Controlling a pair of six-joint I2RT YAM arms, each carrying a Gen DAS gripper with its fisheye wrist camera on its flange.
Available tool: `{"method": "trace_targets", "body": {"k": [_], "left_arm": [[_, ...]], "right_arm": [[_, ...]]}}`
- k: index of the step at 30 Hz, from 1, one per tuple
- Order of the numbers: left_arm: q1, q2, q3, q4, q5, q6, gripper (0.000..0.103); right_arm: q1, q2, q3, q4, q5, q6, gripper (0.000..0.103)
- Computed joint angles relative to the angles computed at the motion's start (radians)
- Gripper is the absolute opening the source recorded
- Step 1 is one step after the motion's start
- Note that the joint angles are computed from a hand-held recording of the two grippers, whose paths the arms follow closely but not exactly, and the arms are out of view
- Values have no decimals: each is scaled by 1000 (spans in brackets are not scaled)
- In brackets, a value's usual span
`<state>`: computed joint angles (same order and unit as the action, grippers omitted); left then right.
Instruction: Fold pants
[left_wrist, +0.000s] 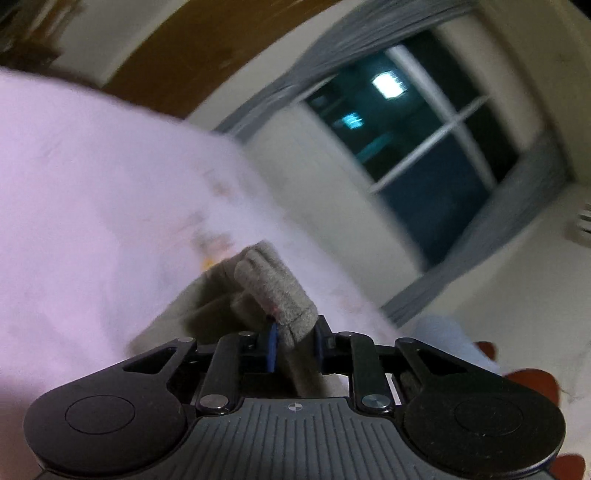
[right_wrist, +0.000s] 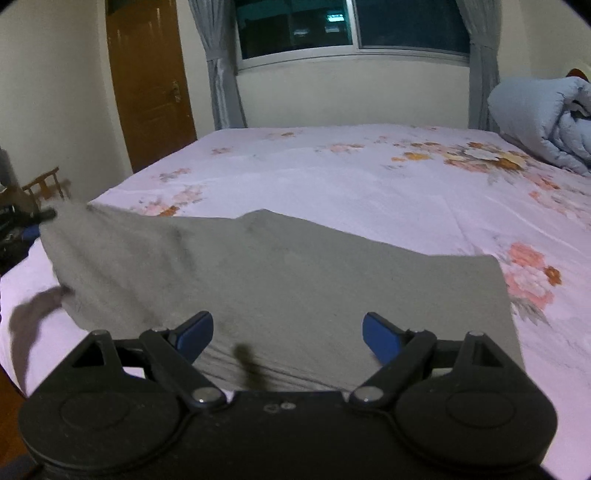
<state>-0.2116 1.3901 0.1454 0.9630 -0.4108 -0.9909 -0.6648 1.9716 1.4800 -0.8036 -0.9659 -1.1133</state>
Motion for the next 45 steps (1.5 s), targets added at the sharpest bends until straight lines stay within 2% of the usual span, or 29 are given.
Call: {"method": "trace_targets", "body": {"k": [2,3,5,7,8,9,10,11,13,14,16,17,18,19,20,22,24,26,28,29,30,31,32,33,35,37,40,43,45], "left_arm": [[30,35,28,-88,32,-37,20],[64,82,34,-81,78,-67,20],[106,133,23,-14,135,-123,20],[70,131,-9,126,96,-91,20],[31,86,-10,104,56,-66,20],[-4,39,8,-3,11,-63,20],[-8,30,27,-103,0,-100,20],[22,56,39,-178,44,-160,20],[58,176,-10,-4,104,-197,20],[56,176,-16,13,100,-199,21],[15,111,-23,-40,53,-221,23],[2,116,-41,-20,32,-224,33],[-36,91,-39,-62,-31,-237,45],[-58,95,-36,-71,-71,-247,73],[-76,118,-69,-19,-87,-252,78],[-77,127,-57,-29,-90,-249,81],[-21,148,-12,-57,-35,-204,84],[48,188,10,-26,36,-183,85],[81,197,24,-9,76,-171,85],[97,197,52,-53,92,-170,70],[101,178,71,-114,91,-176,41],[115,165,70,-128,105,-205,32],[108,138,40,-89,91,-235,31],[87,92,29,-90,59,-208,30],[36,-29,62,-227,2,-130,30],[32,-108,84,-322,12,-102,30],[39,-204,107,-446,31,-68,31],[3,-298,103,-559,7,-59,31],[-33,-344,103,-628,-33,-61,31]], "right_arm": [[-4,11,13,-11,12,-3,82],[-4,13,16,-12,14,-4,82],[-4,15,24,-33,16,-21,82],[-9,5,23,-52,1,-57,82],[-14,0,20,-56,-10,-75,84],[-17,-4,16,-53,-18,-85,85],[-18,-3,19,-52,-19,-83,85],[-18,1,25,-52,-17,-70,85],[-19,21,55,-80,-17,-55,85],[-20,23,61,-82,-14,-49,85],[-28,26,69,-96,-27,-63,85],[-30,29,77,-109,-31,-78,85],[-33,29,77,-107,-30,-84,85],[-35,30,78,-104,-30,-83,85],[-37,37,85,-112,-33,-84,85],[-33,47,93,-118,-19,-77,85],[-33,48,86,-108,-12,-72,85],[-31,48,85,-117,-7,-86,85],[-31,46,78,-114,-3,-83,85],[-31,48,80,-117,-3,-82,85],[-30,46,75,-110,-3,-75,85],[-28,42,67,-101,0,-69,85],[-25,37,57,-93,2,-66,85],[-20,31,47,-87,1,-66,85],[-4,14,18,-80,-10,-71,85],[32,-9,-29,-46,-14,-57,85],[108,-85,-187,130,13,-6,85],[214,-151,-382,404,205,46,91],[228,-177,-460,532,224,103,93]]}}
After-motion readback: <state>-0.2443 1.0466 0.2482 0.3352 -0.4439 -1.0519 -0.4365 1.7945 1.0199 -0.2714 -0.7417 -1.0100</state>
